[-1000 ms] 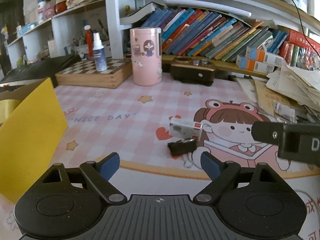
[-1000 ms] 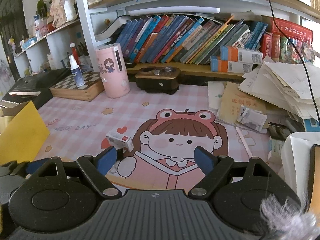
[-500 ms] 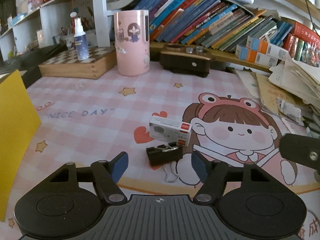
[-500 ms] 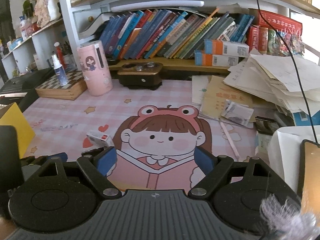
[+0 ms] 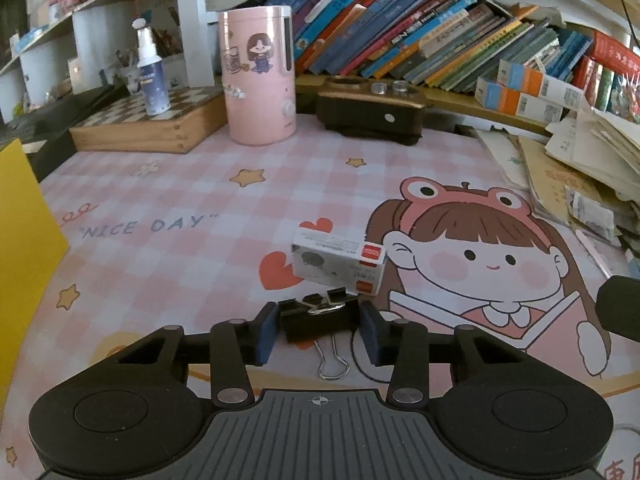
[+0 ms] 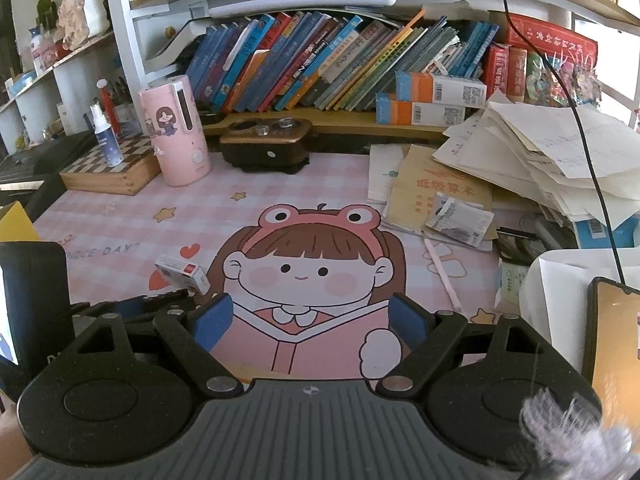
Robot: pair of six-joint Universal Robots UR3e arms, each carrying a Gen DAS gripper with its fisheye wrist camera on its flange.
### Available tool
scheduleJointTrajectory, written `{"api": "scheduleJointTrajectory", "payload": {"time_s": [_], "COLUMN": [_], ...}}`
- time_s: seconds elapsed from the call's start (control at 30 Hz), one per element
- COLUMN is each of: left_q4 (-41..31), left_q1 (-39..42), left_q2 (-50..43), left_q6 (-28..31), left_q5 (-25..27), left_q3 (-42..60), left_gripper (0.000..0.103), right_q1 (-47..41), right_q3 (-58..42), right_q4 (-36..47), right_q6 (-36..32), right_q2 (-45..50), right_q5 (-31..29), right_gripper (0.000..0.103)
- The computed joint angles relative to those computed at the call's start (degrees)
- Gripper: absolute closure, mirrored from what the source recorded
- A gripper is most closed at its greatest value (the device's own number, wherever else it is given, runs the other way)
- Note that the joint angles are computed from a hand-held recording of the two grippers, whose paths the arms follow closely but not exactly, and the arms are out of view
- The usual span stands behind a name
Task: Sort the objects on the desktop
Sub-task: 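Grasp the black binder clip with the left tool, then move the right tool toward the small white-and-red box while the left tool holds the clip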
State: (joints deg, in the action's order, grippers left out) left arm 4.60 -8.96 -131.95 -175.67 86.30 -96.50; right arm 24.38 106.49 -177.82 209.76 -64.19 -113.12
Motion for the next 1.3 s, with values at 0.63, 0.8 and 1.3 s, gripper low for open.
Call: {"api": "scheduleJointTrajectory", "payload": {"time_s": [0.63, 0.8, 1.3], "left_q4": [10.6, 11.8, 14.2], "left_q1": [9.8, 12.5, 17.3], "left_q2": [15.9, 20.1, 29.1], "left_q6": [4.5, 4.4, 9.2], "left_q5": [0.3, -0.1, -1.3], "left_q3": [-22.3, -26.6, -35.0], "left_gripper": [0.062, 0.062, 0.062], "right_q1": [1.0, 0.5, 5.3], "right_q3": [-11.7, -18.3, -52.1], "right_q4": [-1.9, -0.8, 15.8], "right_q6": [-5.0, -8.2, -1.8], "right_q2": [10.2, 15.6, 36.6], "right_q5": [4.9, 6.6, 1.5], "right_gripper": [0.02, 0.02, 0.043]}}
